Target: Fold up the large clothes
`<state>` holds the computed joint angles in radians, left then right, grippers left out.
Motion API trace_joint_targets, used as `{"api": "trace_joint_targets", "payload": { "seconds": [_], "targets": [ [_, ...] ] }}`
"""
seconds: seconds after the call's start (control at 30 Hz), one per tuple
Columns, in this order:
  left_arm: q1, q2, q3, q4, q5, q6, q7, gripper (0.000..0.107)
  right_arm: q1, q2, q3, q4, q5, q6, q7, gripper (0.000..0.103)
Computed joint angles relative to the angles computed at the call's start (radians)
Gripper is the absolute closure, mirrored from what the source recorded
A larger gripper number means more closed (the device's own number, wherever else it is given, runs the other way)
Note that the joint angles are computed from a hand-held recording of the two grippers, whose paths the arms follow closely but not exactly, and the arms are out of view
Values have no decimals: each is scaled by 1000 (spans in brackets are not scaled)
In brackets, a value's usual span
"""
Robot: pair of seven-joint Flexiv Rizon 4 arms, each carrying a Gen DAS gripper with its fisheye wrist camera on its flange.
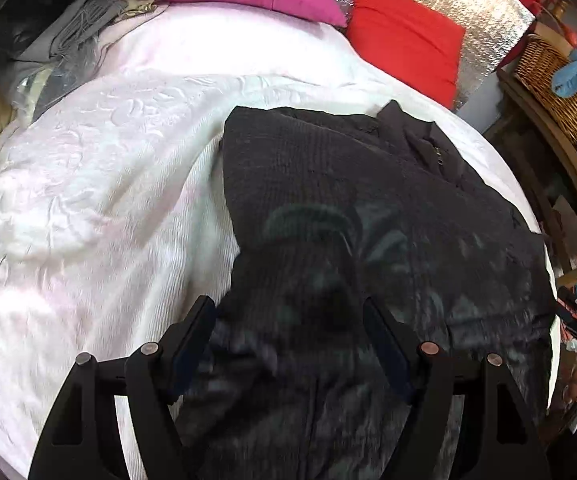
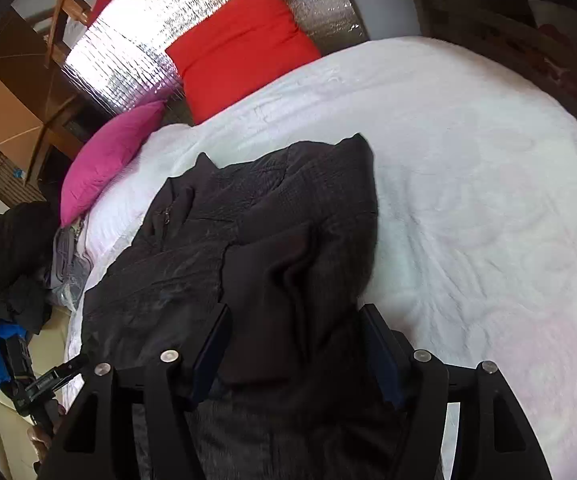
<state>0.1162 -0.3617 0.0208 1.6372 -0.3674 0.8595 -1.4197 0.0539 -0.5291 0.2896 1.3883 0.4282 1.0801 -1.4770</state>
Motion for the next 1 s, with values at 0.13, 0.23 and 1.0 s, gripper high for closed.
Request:
{"api": "trace_joint_targets", "payload": {
  "seconds": [0.13, 0.23, 1.0],
  "targets": [
    [-1, 63, 0, 84, -30, 26, 31, 30, -9, 45, -9, 65, 0, 26, -6, 34],
    [12, 91, 10, 133, -60, 26, 35, 30, -41, 37, -2, 69, 45, 32, 2, 33],
    [-13, 75, 18, 122, 16, 5, -48, 30, 5, -1, -5, 46, -17, 7, -15, 43]
  ]
}}
